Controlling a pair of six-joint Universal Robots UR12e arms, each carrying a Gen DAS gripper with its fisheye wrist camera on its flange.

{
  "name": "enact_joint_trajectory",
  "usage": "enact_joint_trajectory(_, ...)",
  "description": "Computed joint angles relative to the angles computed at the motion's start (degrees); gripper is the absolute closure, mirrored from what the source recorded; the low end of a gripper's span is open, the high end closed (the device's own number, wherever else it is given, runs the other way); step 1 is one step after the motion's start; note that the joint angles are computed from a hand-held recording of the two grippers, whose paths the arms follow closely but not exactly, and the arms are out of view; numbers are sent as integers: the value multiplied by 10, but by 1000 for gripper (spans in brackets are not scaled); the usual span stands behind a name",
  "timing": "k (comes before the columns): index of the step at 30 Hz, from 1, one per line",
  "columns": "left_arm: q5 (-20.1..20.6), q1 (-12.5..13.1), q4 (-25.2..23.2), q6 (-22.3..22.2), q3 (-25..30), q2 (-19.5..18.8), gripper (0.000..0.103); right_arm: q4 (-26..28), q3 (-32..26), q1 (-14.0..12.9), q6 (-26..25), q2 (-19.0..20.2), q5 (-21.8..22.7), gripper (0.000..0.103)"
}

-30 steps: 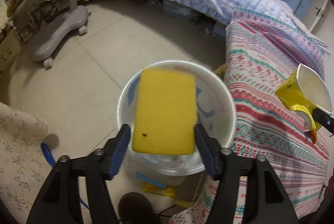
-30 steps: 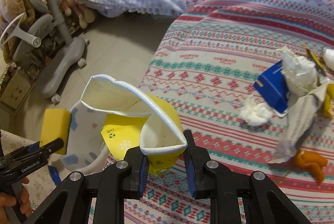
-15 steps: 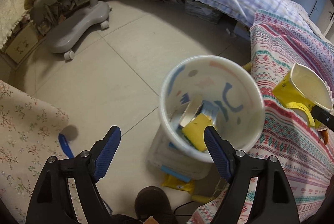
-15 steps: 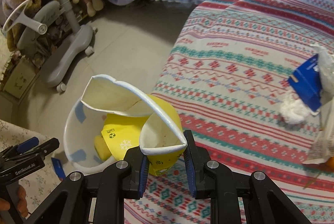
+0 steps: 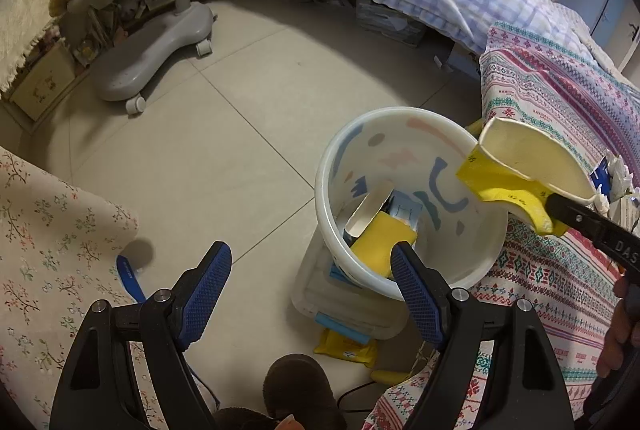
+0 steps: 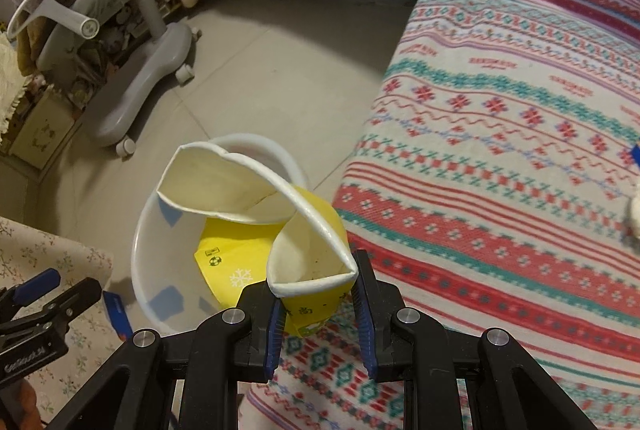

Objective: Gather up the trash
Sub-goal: 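Drop the yellow paper cup into the wastebasket by opening the right tool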

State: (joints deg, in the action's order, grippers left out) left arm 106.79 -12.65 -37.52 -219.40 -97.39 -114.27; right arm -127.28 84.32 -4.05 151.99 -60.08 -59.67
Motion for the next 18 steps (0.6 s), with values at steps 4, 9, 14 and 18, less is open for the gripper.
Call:
enact_joint_trajectory(4, -2, 1, 1, -2, -2, 2, 19, 5, -4, 4, 8, 5, -2, 67)
enact_joint_trajectory(9, -3, 1, 2, -3, -1, 2, 19, 9, -7, -1, 21, 5, 14, 45)
enact_joint_trajectory(14, -10, -1, 1, 1, 3, 1, 19, -4, -3, -6, 21, -2, 16, 40)
enact_joint_trajectory(18, -14, -5, 6, 13, 10, -2, 19, -25, 10, -16, 16, -15, 8, 35)
